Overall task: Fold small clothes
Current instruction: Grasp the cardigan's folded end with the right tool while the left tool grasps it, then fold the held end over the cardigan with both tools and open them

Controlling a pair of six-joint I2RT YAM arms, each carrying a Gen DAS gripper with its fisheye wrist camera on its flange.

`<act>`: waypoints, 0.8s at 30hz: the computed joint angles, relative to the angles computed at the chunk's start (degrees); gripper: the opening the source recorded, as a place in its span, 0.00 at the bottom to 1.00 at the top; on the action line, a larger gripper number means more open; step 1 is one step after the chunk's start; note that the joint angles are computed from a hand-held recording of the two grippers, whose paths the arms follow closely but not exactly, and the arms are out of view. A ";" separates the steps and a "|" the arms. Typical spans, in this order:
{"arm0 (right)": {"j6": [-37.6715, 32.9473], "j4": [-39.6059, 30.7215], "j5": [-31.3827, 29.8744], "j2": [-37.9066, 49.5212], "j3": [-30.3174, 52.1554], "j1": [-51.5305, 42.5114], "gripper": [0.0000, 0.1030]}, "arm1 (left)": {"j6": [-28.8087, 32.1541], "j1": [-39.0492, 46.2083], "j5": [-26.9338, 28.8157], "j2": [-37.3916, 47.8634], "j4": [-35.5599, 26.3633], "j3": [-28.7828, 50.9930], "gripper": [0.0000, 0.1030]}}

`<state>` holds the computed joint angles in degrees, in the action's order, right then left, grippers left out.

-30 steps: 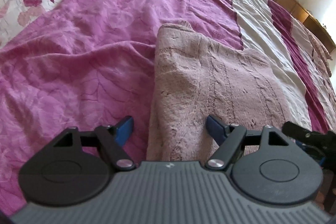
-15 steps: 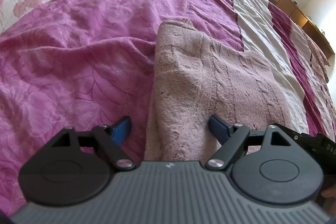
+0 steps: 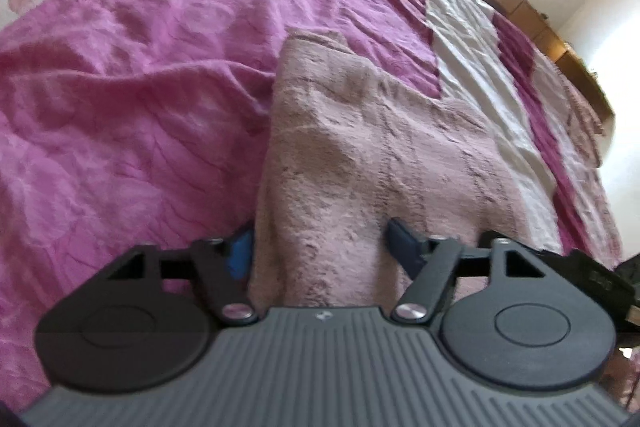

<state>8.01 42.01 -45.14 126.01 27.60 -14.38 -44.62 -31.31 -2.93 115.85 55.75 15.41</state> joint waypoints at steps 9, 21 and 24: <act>2.32 -9.73 -1.71 -5.27 2.11 -0.94 0.57 | -3.41 6.91 11.06 0.62 4.63 -1.62 0.32; -2.30 -28.32 -9.72 -25.50 -4.02 -9.80 0.52 | -9.38 0.43 12.71 -17.17 -1.54 -7.44 0.29; -10.80 -38.06 -11.94 -29.99 -4.78 -15.59 0.52 | -12.37 -4.62 10.09 -18.49 -1.31 -8.38 0.29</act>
<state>-2.79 3.96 -57.08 96.01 22.81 -29.96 -56.99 -35.92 7.16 97.35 54.44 7.03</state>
